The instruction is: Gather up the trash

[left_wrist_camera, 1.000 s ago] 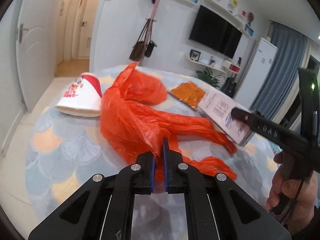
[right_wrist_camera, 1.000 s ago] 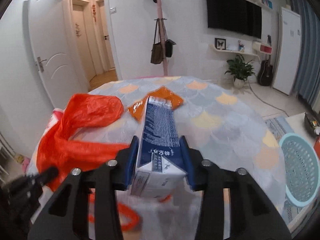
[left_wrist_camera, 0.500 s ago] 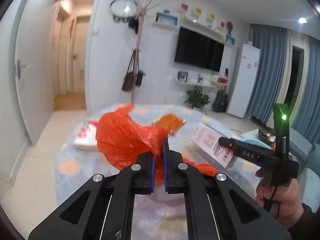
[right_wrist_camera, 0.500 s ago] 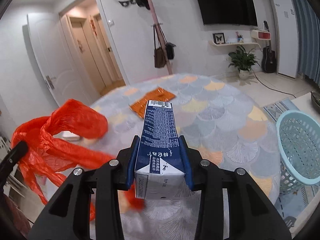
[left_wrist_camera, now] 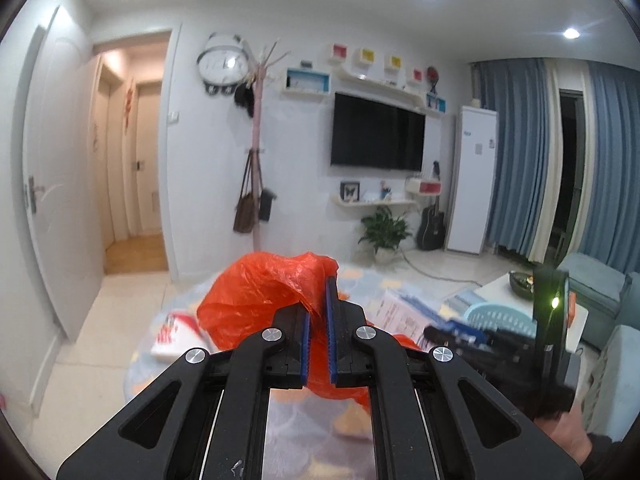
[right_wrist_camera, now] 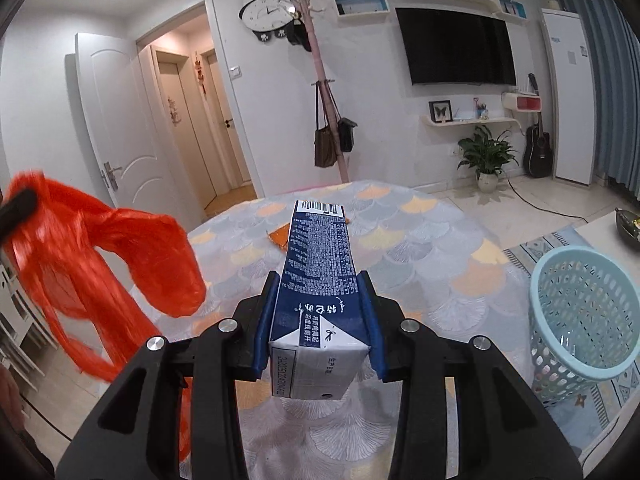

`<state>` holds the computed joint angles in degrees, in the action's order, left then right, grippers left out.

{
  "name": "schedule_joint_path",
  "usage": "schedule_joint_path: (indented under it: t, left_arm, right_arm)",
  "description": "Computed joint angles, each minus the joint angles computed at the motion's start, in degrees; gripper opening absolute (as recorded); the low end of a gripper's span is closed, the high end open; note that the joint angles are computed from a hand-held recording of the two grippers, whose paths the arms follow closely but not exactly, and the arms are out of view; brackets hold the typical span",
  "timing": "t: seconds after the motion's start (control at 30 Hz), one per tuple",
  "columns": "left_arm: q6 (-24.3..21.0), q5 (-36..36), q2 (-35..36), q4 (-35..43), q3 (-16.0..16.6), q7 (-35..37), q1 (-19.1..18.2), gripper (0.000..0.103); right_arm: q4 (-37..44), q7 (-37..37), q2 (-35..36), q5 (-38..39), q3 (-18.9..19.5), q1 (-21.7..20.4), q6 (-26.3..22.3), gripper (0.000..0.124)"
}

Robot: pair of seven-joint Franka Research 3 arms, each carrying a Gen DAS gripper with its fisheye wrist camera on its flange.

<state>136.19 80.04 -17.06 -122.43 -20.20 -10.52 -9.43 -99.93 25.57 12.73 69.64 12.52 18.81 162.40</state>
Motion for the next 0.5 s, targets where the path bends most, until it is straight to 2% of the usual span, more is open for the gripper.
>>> schedule_joint_path:
  t: [0.3,0.5]
  left_arm:
    - [-1.7,1.6,4.2,5.0,-0.2,3.0,-1.1,0.005]
    - [-1.5,0.8,6.9,7.0,0.9,4.2,-2.3,0.005]
  right_arm:
    - [-0.3,-5.7,-0.9,6.6,-0.5,-1.2,0.5,0.035]
    - [0.3,-5.7,-0.2,7.3,-1.5,-1.7,2.7,0.035]
